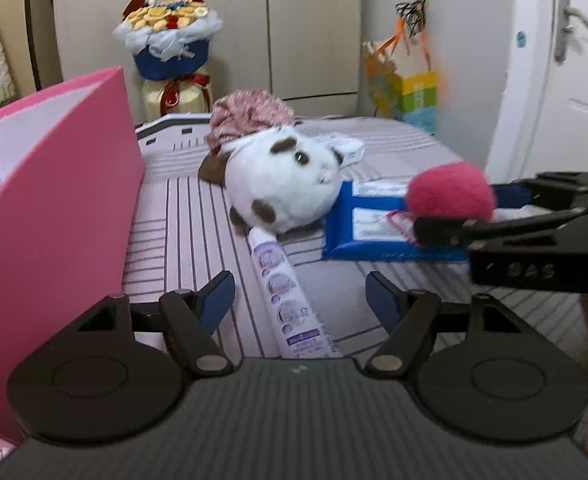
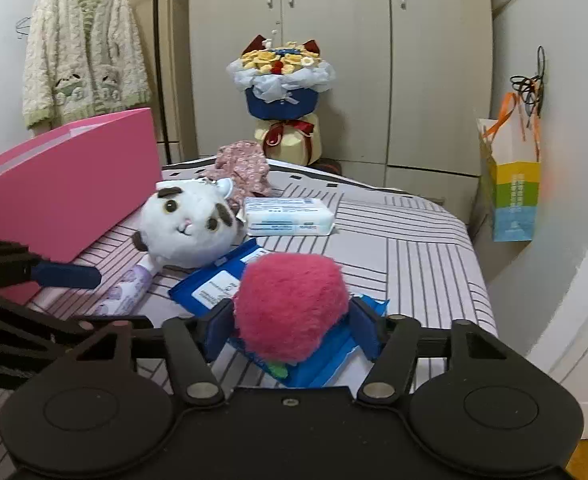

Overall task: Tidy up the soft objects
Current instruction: 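Grasp the pink pompom with the right tool while the left tool grasps the purple-capped tube, then carry the pompom in the right tool into the pink box while the left tool carries the tube there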

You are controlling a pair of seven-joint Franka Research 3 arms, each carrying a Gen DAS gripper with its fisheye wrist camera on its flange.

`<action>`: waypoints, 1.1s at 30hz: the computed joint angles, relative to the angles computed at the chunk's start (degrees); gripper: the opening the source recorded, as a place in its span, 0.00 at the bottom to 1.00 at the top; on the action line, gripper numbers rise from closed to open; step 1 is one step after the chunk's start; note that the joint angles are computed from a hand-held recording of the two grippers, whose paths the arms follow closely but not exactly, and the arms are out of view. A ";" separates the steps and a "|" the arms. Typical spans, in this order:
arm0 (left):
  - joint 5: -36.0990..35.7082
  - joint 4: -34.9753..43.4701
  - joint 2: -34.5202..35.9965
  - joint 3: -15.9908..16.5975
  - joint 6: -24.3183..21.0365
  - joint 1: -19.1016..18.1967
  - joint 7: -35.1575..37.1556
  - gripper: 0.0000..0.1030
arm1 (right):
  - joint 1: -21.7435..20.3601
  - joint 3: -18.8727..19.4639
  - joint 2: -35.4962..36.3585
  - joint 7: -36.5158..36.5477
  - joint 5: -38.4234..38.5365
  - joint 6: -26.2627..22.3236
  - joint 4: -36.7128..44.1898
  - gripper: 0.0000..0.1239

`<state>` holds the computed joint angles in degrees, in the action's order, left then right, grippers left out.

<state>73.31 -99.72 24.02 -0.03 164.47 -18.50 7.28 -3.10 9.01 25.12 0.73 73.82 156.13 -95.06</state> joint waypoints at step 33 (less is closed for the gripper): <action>6.79 -10.73 -11.45 -4.35 -4.50 2.79 -15.61 0.22 | 2.50 -5.87 -11.84 -8.05 10.64 -6.29 -13.78 0.28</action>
<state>80.10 -110.44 12.57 -4.37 159.97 -15.72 -8.33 -0.61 3.14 13.28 -7.33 84.46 149.84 -108.85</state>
